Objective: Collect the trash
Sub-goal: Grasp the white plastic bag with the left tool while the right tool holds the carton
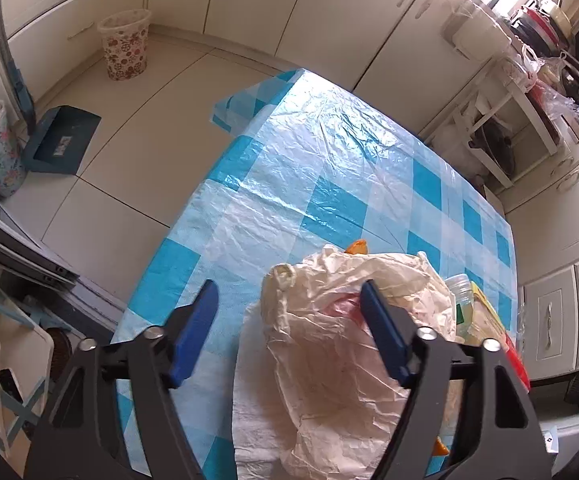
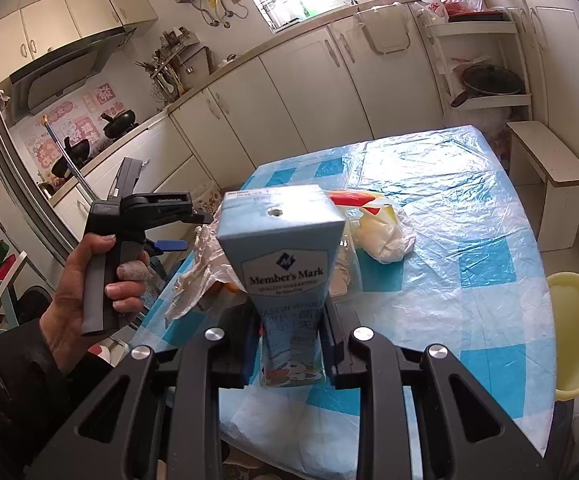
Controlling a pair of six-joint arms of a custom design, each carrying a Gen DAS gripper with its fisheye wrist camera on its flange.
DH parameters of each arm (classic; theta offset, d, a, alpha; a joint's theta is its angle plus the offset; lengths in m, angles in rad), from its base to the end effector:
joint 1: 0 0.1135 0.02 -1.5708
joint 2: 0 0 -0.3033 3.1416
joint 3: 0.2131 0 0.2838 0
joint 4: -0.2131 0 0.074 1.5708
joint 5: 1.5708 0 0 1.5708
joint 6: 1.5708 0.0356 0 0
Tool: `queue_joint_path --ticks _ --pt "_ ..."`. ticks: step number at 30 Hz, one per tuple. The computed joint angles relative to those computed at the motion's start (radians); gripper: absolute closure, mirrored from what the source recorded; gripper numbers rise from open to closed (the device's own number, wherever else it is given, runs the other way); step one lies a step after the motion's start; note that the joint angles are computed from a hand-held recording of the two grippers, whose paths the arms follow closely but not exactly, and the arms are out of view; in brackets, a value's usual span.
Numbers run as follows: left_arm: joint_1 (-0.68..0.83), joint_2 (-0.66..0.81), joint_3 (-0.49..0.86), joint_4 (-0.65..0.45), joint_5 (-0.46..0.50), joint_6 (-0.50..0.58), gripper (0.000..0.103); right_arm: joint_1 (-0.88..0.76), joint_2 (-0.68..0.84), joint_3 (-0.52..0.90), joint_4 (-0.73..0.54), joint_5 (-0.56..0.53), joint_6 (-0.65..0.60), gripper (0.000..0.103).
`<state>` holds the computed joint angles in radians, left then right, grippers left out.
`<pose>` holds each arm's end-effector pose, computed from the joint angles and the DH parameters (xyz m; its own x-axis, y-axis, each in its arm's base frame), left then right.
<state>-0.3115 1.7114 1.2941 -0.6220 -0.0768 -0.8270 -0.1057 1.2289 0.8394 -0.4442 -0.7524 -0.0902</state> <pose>0.3777 -0.1187 0.2619 -0.7532 -0.5283 -0.3918 -0.4220 0.8451 -0.3282 0.2660 -0.0038 0.2754 -0.6991 0.0081 -0.7150 -0.4445 0.7783 0.4434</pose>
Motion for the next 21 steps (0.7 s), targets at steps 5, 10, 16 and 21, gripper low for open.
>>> queue_joint_path --ticks 5,10,16,21 --pt "0.003 -0.044 -0.033 0.024 -0.010 -0.009 0.097 -0.018 0.005 -0.003 0.004 -0.009 0.001 0.076" --pt "-0.004 -0.109 -0.074 0.070 -0.039 -0.013 0.098 -0.027 0.002 -0.006 0.006 -0.017 0.001 0.076" --pt "-0.008 -0.168 -0.118 0.139 -0.029 -0.020 0.099 -0.039 -0.003 -0.003 0.007 -0.023 -0.003 0.076" --pt "-0.063 -0.250 -0.144 0.188 -0.080 0.015 0.101 -0.092 -0.005 0.004 0.026 -0.043 0.005 0.076"
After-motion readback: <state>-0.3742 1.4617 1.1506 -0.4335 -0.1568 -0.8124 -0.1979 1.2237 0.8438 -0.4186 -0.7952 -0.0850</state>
